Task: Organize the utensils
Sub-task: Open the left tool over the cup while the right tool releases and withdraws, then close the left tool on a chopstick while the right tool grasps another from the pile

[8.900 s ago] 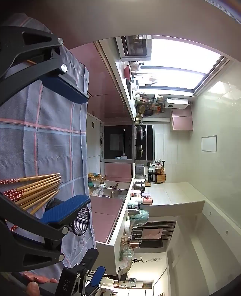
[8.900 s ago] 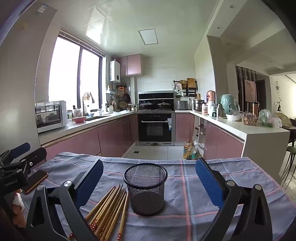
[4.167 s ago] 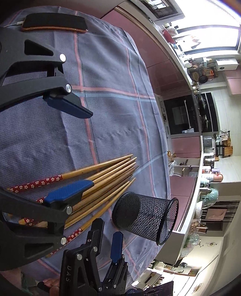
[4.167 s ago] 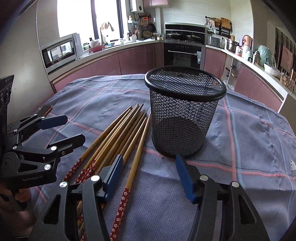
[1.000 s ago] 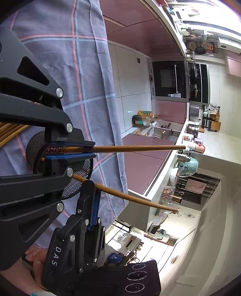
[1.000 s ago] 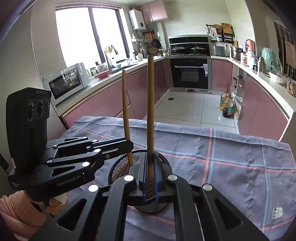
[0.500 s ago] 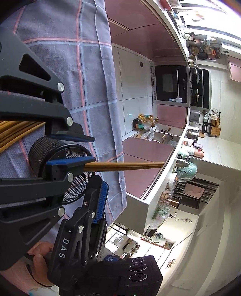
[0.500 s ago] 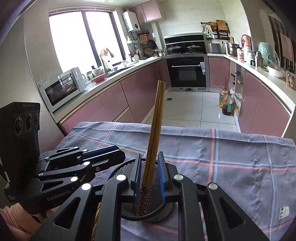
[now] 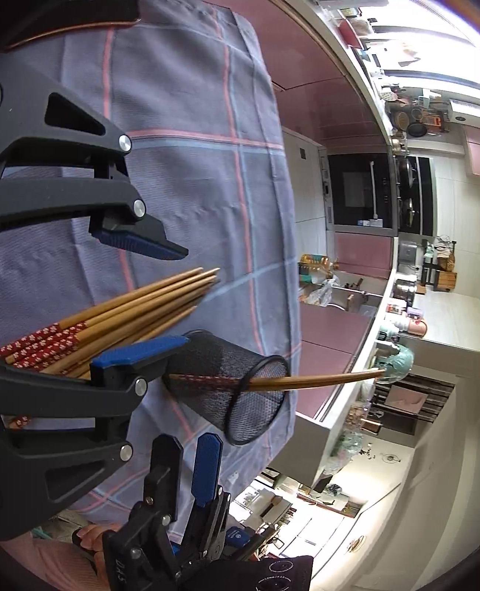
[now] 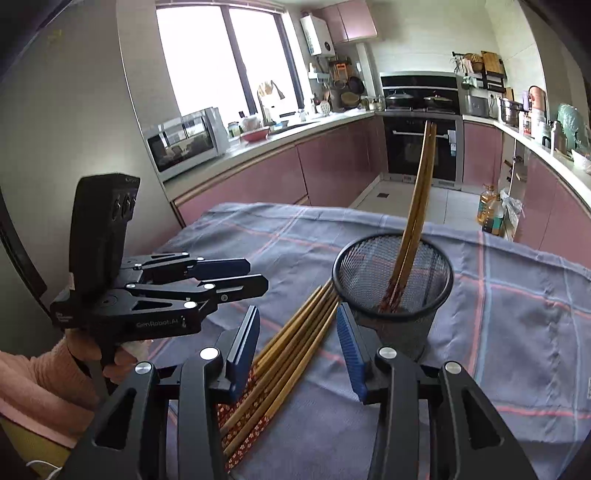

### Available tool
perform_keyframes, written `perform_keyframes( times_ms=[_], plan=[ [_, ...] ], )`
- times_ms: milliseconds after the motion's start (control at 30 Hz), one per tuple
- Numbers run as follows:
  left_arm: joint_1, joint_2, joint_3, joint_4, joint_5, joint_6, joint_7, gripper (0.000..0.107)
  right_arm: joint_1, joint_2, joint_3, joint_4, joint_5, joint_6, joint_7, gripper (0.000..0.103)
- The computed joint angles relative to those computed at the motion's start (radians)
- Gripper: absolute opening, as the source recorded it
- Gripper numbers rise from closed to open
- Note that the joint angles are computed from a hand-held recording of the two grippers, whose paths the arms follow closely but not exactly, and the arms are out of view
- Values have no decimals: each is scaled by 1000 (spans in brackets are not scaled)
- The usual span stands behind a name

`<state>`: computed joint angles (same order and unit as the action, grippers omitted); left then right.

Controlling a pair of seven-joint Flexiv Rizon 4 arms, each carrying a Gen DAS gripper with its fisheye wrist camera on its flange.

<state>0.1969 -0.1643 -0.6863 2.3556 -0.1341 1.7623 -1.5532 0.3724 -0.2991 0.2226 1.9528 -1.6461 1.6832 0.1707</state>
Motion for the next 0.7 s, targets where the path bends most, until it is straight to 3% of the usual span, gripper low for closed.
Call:
perform_keyframes(
  times_ms=[100, 167, 433, 700],
  plan=[
    [-32, -17, 37, 19, 2, -21, 5, 42, 38, -26, 30, 58, 246, -53, -177, 41],
    [-86, -31, 94, 22, 0, -33, 14, 42, 48, -43, 49, 75, 345, -74, -244, 41],
    [-297, -66, 305, -4, -24, -68, 40, 42, 148, -65, 0, 89, 491, -100, -316, 41],
    [-364, -66, 374, -8, -44, -65, 38, 41, 245, -49, -62, 104, 609, -164, -398, 39]
  ],
)
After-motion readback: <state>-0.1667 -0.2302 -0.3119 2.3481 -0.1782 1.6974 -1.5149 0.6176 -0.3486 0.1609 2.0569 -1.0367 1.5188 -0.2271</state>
